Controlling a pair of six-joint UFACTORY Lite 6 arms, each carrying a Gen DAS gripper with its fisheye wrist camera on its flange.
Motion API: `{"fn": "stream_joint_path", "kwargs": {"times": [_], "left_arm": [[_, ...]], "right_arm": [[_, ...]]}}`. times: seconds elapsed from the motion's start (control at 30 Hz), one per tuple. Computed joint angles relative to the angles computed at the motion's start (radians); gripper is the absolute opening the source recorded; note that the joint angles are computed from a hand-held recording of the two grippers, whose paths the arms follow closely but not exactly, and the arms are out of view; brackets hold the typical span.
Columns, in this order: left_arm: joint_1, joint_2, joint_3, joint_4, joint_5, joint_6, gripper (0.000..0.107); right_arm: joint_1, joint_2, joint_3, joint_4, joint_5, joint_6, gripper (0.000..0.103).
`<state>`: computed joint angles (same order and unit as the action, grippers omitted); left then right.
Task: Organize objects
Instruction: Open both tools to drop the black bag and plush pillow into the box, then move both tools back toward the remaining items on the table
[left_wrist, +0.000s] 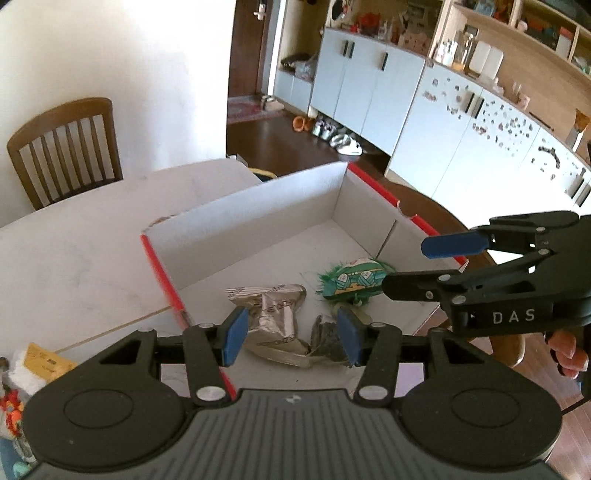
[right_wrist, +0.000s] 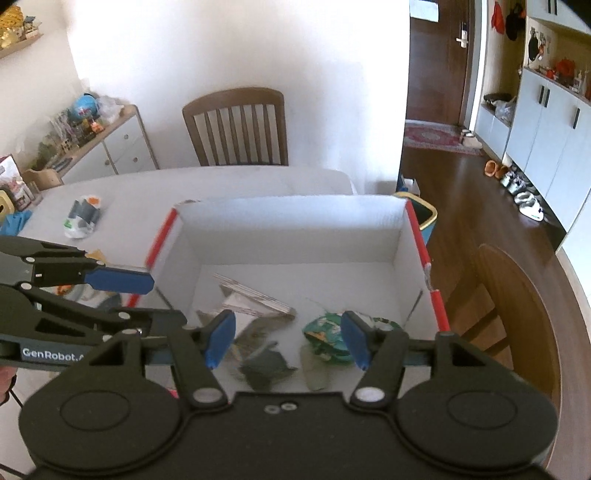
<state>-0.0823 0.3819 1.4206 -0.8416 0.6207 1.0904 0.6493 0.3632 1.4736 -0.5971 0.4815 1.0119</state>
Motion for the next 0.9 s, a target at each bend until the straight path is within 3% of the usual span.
{"fn": "stream_joint_path", "kwargs": {"times": [0.23, 0.47, 0.77, 0.9], "left_arm": [[0.132, -0.077, -0.049, -0.093, 0.102, 0.145, 0.052], [0.289, -0.089, -0.039, -0.132, 0.22, 0.238, 0.057], [0.48, -0.074, -0.008, -0.154, 0.311, 0.365, 0.069], [0.546, -0.073, -0.006, -0.175, 0.318, 0.419, 0.082]], "right_arm": [[0.111, 0.04, 0.109, -0.094, 0.099, 0.133, 0.063], [0.213, 0.124, 0.255, -0.168, 0.192, 0.268, 0.072], [0.316, 0.321, 0.545, -0.179, 0.303, 0.35, 0.086], [0.356, 0.465, 0.761, -0.151, 0.379, 0.318, 0.092]]}}
